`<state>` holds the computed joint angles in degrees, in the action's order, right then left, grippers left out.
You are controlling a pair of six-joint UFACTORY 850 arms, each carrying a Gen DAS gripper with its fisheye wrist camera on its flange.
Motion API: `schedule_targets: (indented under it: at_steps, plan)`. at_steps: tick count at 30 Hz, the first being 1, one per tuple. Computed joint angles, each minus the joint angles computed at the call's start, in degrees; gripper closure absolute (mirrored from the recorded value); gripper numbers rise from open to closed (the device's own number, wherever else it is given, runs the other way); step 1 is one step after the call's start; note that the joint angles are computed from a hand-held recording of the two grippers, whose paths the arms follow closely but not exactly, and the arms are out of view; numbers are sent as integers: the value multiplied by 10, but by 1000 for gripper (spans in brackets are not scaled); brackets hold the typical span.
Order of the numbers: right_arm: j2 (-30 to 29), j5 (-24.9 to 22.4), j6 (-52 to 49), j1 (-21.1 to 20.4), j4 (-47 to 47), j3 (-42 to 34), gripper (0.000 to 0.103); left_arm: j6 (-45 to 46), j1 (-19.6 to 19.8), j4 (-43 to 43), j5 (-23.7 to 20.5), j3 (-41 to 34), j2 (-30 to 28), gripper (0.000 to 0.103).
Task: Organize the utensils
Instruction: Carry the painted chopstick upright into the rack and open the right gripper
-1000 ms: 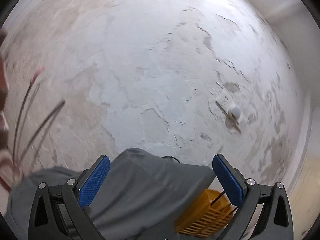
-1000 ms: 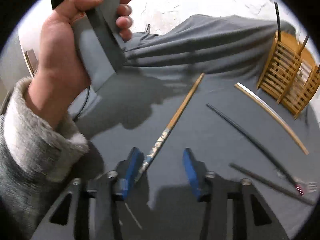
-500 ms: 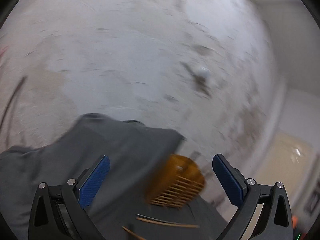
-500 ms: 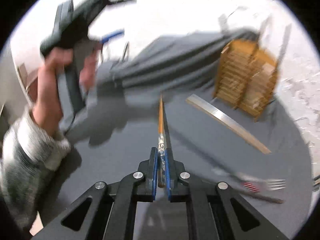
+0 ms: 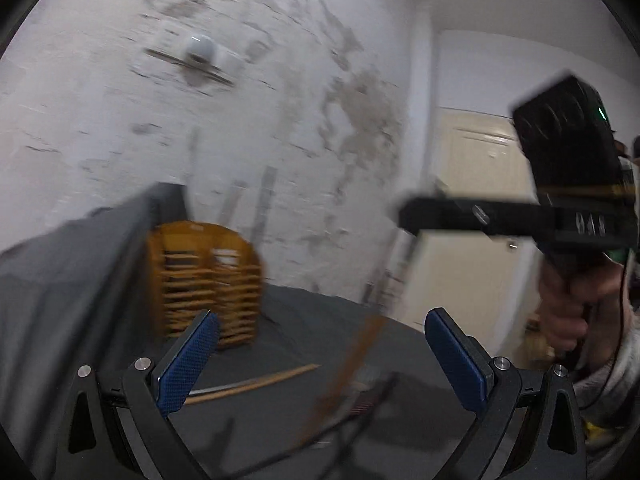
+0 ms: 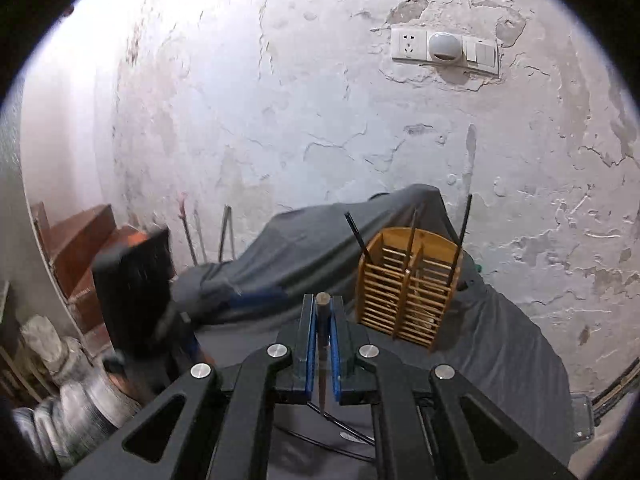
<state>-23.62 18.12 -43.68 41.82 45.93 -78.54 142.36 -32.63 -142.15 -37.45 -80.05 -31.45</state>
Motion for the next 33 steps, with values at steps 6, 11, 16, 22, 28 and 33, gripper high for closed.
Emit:
schedule_targets:
  at_steps: [6, 11, 16, 22, 28, 33]
  plan:
    - [14, -18, -32, 10, 33, 3, 96, -53, -38, 124, 73, -56, -38, 67]
    - [21, -11, 12, 10, 1, 8, 95, -31, -41, 74, 67, -52, -43, 97]
    - [24, -1, 33, 10, -5, 21, 39, -74, -22, 63, 32, -46, -42, 97]
    - [-11, -17, 40, 10, -3, 0, 55, -74, -16, 51, 6, -33, -31, 97]
    - [-14, -18, 109, -1, -64, 5, 96, -85, -18, 62, 29, -43, -33, 94]
    - [0, 0, 83, -3, -55, 4, 96, 90, -39, -120, 74, -36, -32, 0]
